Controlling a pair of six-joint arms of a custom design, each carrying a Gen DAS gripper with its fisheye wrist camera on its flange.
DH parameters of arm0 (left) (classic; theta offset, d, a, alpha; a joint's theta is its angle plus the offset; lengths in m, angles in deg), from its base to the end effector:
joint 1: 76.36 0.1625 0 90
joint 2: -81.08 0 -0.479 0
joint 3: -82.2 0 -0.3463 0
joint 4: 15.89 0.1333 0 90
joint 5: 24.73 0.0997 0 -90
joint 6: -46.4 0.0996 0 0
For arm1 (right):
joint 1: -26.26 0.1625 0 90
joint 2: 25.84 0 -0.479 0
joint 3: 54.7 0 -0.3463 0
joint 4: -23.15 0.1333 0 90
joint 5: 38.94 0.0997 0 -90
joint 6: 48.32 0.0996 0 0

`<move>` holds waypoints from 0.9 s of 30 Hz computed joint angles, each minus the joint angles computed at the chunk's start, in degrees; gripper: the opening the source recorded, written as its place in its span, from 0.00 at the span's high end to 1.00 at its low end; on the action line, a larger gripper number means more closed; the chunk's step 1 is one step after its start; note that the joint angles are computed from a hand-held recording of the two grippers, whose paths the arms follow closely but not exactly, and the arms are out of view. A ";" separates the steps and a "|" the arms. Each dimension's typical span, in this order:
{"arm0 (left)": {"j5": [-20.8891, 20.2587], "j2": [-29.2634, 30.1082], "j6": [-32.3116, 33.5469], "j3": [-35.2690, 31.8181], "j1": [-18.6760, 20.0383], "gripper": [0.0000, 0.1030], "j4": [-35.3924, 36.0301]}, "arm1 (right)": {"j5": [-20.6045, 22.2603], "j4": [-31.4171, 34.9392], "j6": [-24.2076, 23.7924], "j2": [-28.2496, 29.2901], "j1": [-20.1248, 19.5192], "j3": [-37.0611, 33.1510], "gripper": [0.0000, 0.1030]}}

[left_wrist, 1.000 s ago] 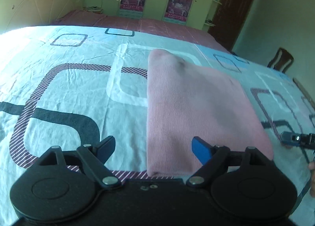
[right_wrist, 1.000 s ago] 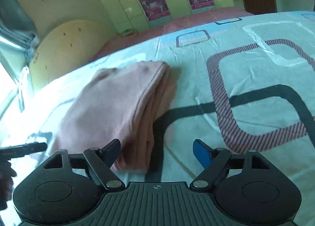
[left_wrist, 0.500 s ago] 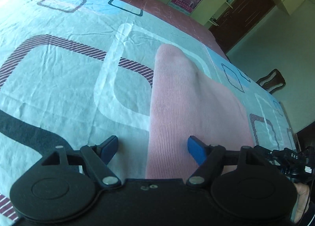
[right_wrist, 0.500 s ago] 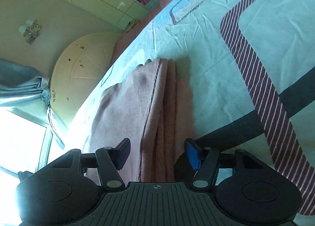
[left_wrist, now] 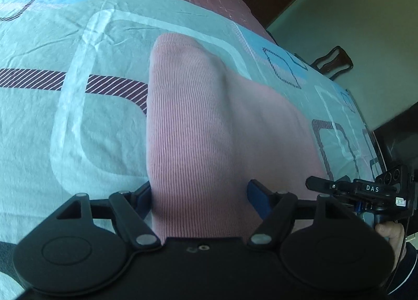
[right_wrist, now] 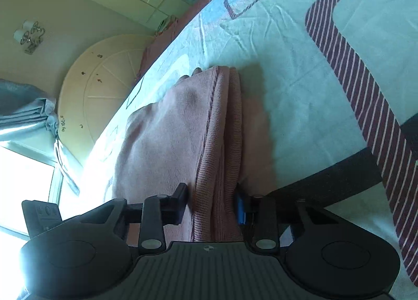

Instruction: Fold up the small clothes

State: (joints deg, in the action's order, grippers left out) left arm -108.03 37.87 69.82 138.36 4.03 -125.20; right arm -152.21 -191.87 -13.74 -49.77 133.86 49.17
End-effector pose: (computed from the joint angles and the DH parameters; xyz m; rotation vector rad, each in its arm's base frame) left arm 0.0099 -0.8097 0.3256 0.8459 2.8875 -0.1448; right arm 0.2811 -0.5754 0.0218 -0.6589 -2.7712 1.3149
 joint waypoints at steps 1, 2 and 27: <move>0.08 -0.14 0.05 0.64 -0.03 0.36 -1.07 | -1.17 1.45 -0.42 0.06 0.42 -0.89 0.66; 0.34 -0.47 0.52 1.78 -0.17 0.43 -2.69 | -2.65 3.57 -1.21 0.14 1.01 -2.07 0.66; 4.68 -9.75 20.87 -2.25 3.78 0.71 -9.07 | -8.97 43.73 -16.52 20.11 13.13 -53.87 0.81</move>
State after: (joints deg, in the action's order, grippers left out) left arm -103.35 28.12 90.69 136.11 7.81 -134.28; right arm -161.18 -148.14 -30.26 -29.65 146.99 -4.70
